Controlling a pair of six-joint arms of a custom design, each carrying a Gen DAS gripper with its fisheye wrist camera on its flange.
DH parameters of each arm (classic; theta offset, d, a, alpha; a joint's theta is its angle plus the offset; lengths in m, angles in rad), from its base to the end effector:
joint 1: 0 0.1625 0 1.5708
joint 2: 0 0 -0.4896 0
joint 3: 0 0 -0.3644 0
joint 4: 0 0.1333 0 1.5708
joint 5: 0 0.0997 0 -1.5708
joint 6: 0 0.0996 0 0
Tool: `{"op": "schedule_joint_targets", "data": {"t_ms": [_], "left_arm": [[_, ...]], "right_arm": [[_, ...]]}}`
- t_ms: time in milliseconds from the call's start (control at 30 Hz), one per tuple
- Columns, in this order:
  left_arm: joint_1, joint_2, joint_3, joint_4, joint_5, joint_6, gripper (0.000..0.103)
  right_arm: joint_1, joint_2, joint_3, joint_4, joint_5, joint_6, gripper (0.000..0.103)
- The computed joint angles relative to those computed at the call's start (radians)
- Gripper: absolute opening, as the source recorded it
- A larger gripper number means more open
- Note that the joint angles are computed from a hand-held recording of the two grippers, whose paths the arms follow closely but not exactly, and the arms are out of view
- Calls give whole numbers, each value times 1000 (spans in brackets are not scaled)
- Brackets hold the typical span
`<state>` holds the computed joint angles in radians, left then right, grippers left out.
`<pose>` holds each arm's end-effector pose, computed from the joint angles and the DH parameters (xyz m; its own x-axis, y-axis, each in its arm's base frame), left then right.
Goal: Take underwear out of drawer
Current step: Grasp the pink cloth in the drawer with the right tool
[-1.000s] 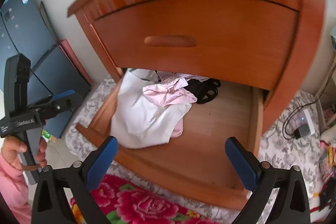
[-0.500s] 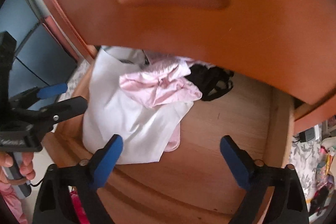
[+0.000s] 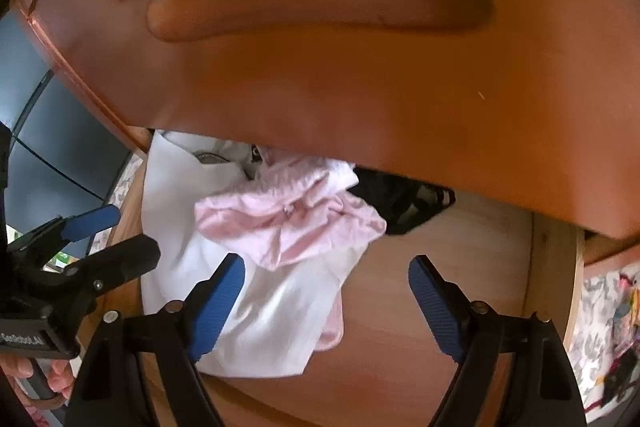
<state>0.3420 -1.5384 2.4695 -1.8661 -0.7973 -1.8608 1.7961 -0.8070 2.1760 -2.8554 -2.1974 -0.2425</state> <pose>-0.1875 -0.2821 0.2430 -0.7695 -0.4911 -0.4083 -0.0722 0.7021 -0.7085 0.1856 -0.4747 0.0703 -0.7023 -0.4557 0.5470 -0.4030 0.8878 0.2221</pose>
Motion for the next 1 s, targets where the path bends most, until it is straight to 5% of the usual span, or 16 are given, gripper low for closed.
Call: {"op": "schedule_joint_targets", "data": {"t_ms": [400, 700, 1000], "left_arm": [[-98, -86, 1, 201, 22, -224, 99], [-134, -132, 25, 199, 24, -259, 99], [-143, -150, 51, 147, 5, -249, 99]], "right_arm": [[53, 100, -35, -14, -41, -67, 84], [98, 183, -47, -79, -111, -94, 78], [81, 197, -57, -25, -137, -17, 28]]}}
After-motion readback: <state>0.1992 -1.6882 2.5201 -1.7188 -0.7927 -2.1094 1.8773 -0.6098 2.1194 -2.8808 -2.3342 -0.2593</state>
